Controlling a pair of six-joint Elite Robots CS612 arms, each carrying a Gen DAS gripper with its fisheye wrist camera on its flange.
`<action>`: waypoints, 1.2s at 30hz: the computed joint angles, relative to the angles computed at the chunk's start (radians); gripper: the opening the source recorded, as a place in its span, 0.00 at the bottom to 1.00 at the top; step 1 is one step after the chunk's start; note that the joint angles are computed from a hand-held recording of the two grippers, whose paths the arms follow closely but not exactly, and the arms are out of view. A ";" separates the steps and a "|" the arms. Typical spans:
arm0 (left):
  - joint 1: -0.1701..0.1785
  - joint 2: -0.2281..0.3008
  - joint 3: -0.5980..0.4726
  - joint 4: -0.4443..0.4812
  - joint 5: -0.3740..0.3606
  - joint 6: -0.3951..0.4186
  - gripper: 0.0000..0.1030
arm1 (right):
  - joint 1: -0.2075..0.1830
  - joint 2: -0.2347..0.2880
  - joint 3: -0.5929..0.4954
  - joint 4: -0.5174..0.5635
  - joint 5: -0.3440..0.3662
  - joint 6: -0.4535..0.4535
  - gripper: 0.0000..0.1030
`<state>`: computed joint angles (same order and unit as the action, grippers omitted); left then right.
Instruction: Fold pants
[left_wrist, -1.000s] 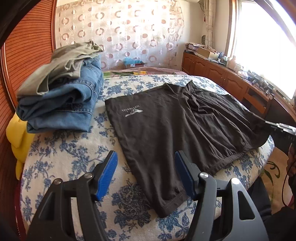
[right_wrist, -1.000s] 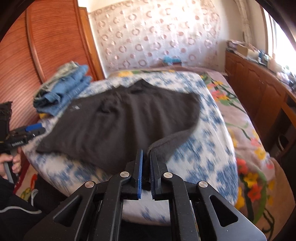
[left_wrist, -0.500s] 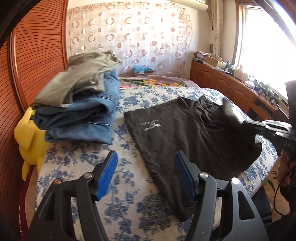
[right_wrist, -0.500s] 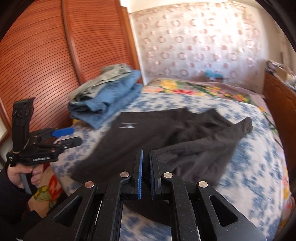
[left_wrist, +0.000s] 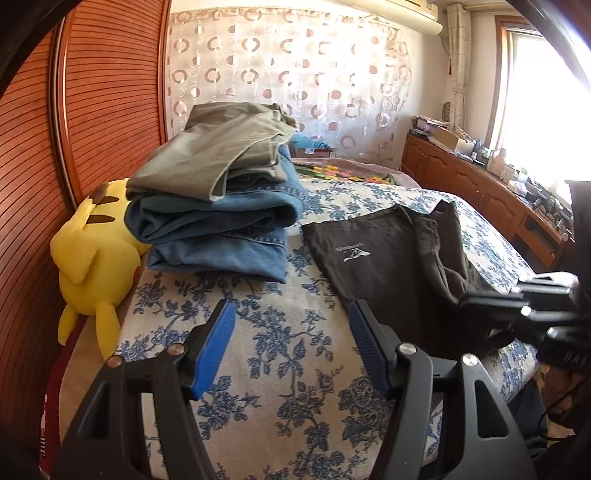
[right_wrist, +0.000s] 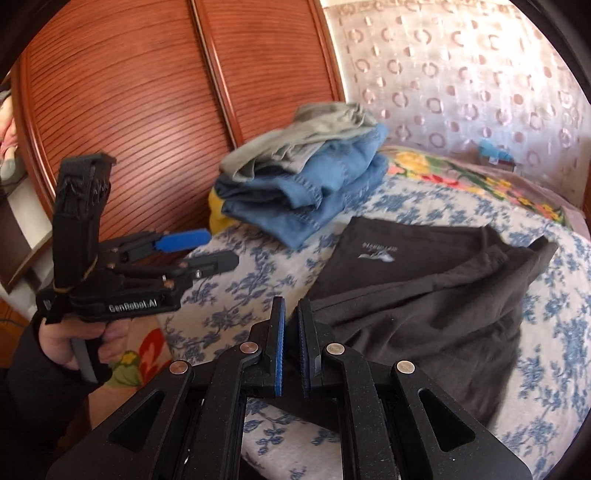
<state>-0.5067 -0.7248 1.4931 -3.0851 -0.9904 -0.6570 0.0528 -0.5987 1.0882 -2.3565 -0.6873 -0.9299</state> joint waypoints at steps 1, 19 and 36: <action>0.000 0.000 0.000 0.001 -0.001 -0.002 0.62 | 0.003 0.002 0.000 0.008 -0.009 -0.008 0.04; -0.002 0.031 -0.058 0.027 -0.047 0.047 0.62 | -0.026 0.011 0.014 -0.148 -0.074 0.100 0.27; 0.013 0.130 -0.287 0.111 -0.174 0.224 0.62 | -0.058 0.136 -0.155 -0.282 -0.270 0.318 0.27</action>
<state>-0.4934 -0.5948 1.2064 -2.9745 -1.1645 -0.4334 -0.0052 -0.4625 0.9330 -2.6388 -0.9574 -0.6117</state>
